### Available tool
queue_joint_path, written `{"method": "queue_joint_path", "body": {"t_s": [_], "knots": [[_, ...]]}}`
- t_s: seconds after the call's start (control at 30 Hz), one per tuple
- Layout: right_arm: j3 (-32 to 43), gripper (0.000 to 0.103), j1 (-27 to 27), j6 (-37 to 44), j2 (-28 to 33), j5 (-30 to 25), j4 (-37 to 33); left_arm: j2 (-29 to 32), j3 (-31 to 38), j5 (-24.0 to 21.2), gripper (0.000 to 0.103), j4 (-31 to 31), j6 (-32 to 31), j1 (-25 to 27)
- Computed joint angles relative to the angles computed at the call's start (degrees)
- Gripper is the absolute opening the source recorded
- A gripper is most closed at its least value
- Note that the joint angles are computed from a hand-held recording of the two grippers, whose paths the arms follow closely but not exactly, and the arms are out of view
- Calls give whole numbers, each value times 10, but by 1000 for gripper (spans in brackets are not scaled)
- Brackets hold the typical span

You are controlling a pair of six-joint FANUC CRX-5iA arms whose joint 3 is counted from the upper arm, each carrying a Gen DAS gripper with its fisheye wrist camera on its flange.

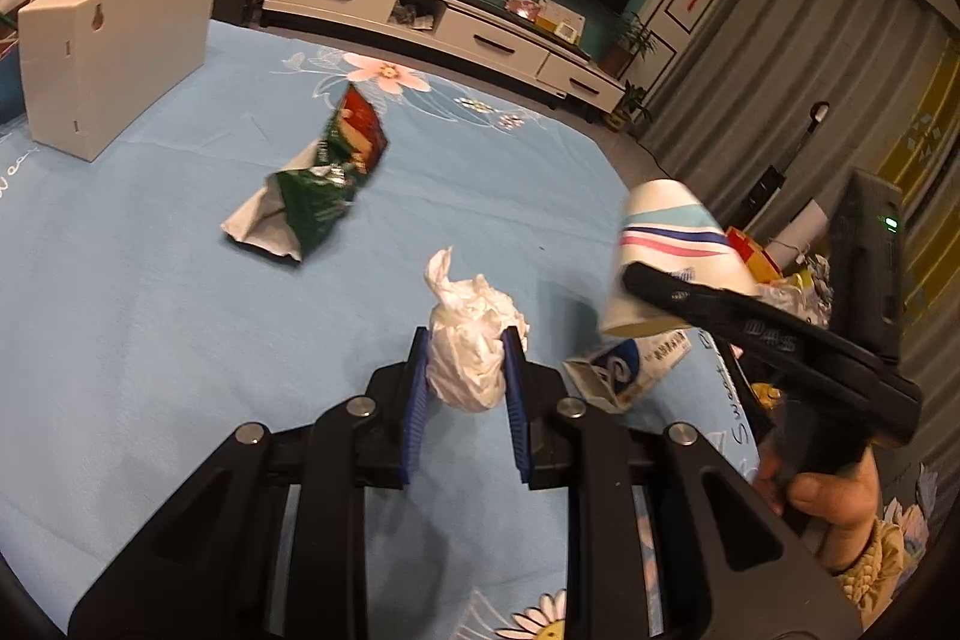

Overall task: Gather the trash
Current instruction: 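Carry the white tissue and paper cup in both tools over the bin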

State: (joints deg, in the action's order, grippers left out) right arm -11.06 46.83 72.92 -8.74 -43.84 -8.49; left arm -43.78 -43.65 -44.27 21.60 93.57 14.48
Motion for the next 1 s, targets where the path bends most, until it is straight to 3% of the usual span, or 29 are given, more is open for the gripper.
{"method": "queue_joint_path", "body": {"t_s": [0.3, 0.57, 1.0], "knots": [[-61, 32, -48, -11, -96, -3, 8, 47, 47, 22, 23, -50, 59, -97], [-111, 33, -95, -30, -162, -25, 27, 135, 115, 39, 23, -80, 90, -203], [-138, 33, -256, 6, -208, -40, 8, 314, 240, 67, 23, -84, 71, -338]]}}
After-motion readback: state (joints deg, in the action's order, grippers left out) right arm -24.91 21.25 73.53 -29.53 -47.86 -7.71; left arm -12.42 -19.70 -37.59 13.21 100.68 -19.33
